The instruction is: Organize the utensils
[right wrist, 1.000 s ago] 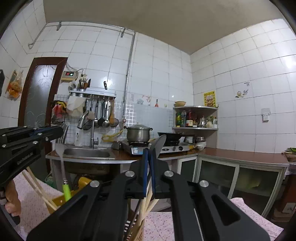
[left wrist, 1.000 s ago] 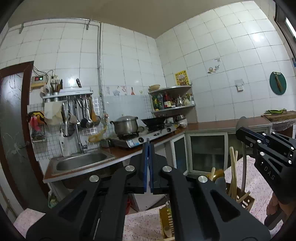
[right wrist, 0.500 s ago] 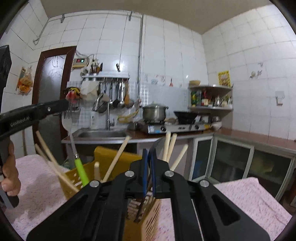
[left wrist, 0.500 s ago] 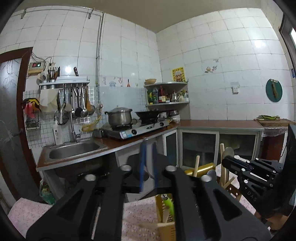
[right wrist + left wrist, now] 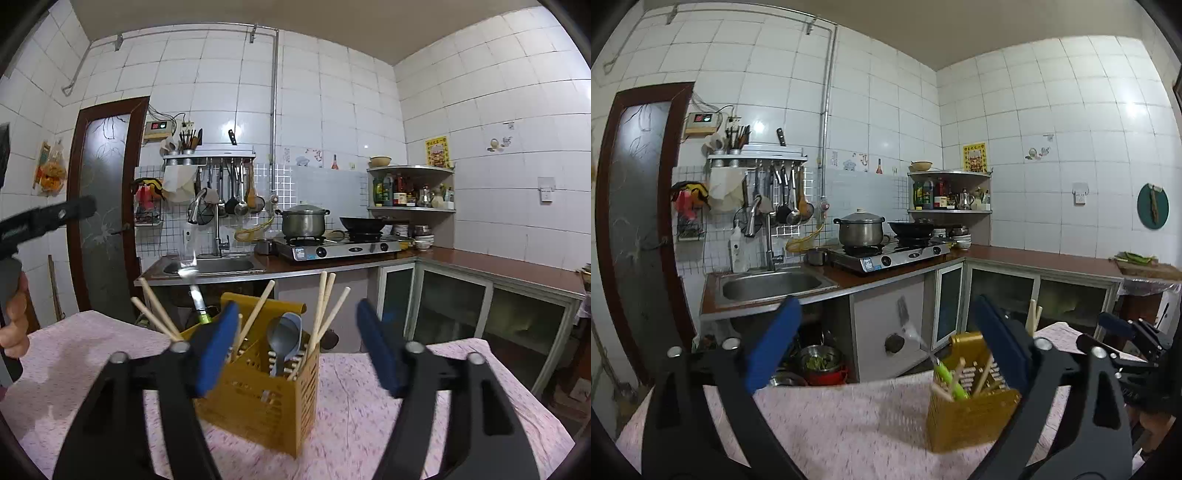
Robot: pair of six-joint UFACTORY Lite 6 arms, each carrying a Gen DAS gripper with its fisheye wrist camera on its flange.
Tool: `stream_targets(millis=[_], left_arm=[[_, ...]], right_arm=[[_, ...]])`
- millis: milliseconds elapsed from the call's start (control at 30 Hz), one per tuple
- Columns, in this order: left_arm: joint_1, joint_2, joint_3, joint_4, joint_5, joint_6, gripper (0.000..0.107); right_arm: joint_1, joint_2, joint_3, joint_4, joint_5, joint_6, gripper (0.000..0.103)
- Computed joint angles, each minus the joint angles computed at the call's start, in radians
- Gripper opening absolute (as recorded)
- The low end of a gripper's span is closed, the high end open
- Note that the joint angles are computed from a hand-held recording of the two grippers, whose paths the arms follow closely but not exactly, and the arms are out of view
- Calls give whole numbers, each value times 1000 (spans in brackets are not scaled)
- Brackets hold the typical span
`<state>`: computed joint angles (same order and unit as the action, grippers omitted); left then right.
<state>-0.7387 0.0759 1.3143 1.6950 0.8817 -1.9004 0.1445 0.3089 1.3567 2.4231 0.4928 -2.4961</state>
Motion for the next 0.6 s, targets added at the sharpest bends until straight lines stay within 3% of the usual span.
stream_targets(millis=[300,500,600], left_arm=[[-301,-246,-326,-167,251,-74,98],[-595,-256,-414,-294,489,-206,98],[-720,-210,-425,-349,585,-284,98]], right_arm=[[-26,-473,-499,118,9,-42,96],[-50,-741,-739,63,-45,68,99],[-56,-873,-837,-43,-73,177,99]])
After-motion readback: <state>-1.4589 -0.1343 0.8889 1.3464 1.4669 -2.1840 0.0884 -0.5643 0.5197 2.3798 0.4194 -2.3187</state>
